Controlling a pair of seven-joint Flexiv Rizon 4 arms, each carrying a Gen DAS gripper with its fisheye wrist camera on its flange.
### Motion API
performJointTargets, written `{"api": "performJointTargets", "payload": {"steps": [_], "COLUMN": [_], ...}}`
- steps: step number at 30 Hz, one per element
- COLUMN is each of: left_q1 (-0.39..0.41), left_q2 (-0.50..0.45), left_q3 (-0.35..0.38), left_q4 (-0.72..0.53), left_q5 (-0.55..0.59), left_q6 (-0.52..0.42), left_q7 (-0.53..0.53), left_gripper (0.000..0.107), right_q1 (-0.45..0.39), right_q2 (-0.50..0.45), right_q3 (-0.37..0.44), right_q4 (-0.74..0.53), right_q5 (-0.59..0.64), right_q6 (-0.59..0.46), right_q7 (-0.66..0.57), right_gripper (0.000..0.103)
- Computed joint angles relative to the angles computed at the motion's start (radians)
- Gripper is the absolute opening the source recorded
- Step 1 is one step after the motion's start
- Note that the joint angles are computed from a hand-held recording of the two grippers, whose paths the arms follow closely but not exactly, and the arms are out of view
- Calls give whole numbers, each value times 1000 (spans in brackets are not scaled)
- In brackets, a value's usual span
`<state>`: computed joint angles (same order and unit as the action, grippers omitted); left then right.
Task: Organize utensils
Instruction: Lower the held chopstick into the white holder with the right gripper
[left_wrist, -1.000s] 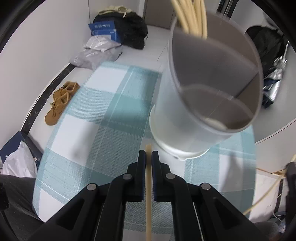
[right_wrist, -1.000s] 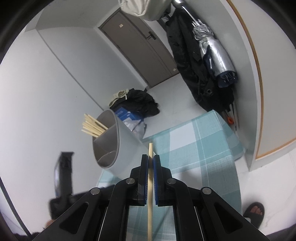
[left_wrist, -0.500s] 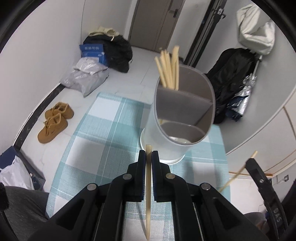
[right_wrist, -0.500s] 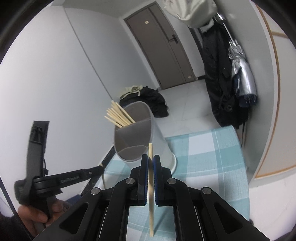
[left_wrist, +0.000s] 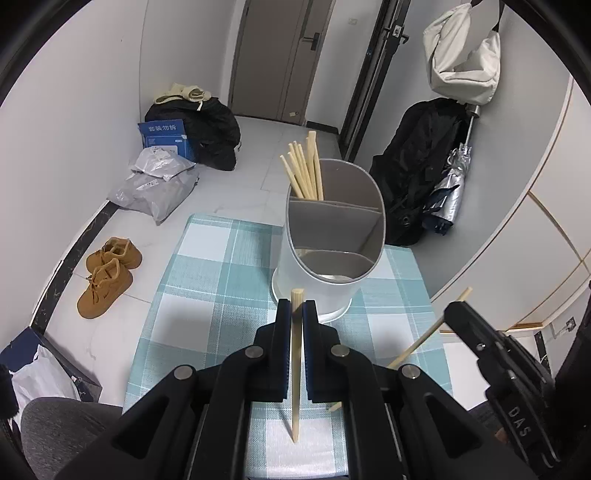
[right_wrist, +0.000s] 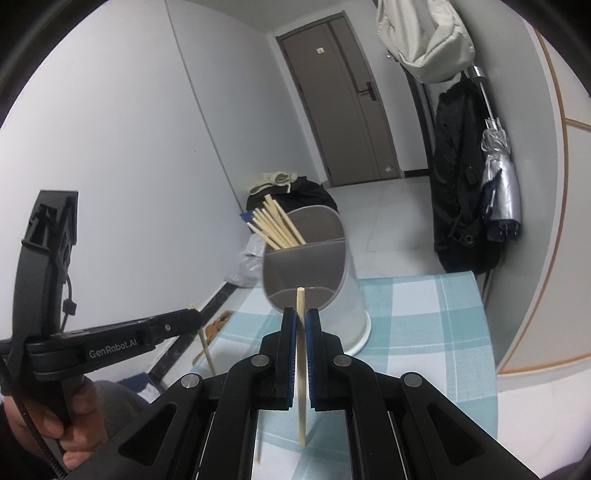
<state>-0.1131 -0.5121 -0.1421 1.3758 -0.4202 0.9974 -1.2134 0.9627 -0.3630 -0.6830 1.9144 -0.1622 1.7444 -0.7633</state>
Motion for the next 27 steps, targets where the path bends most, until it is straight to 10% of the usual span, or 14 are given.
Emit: {"api": "performJointTargets", "payload": {"steps": [17,27], "left_q1": [5,-2], "left_q2": [18,-51], "left_q3": [-21,-46], "left_q4": [-38,-233], "left_q5": [-42,-69], "left_q6": [-51,-193], "left_q7": [81,121], "left_gripper": [2,2], "right_q1": [-11,-163], "right_q2": [12,31], "right_q3": [13,108], "right_q4": [-49,-144], "right_q5": [-28,-103], "right_q6": [-6,-26], "right_q7": [9,22], "right_gripper": [4,4]}}
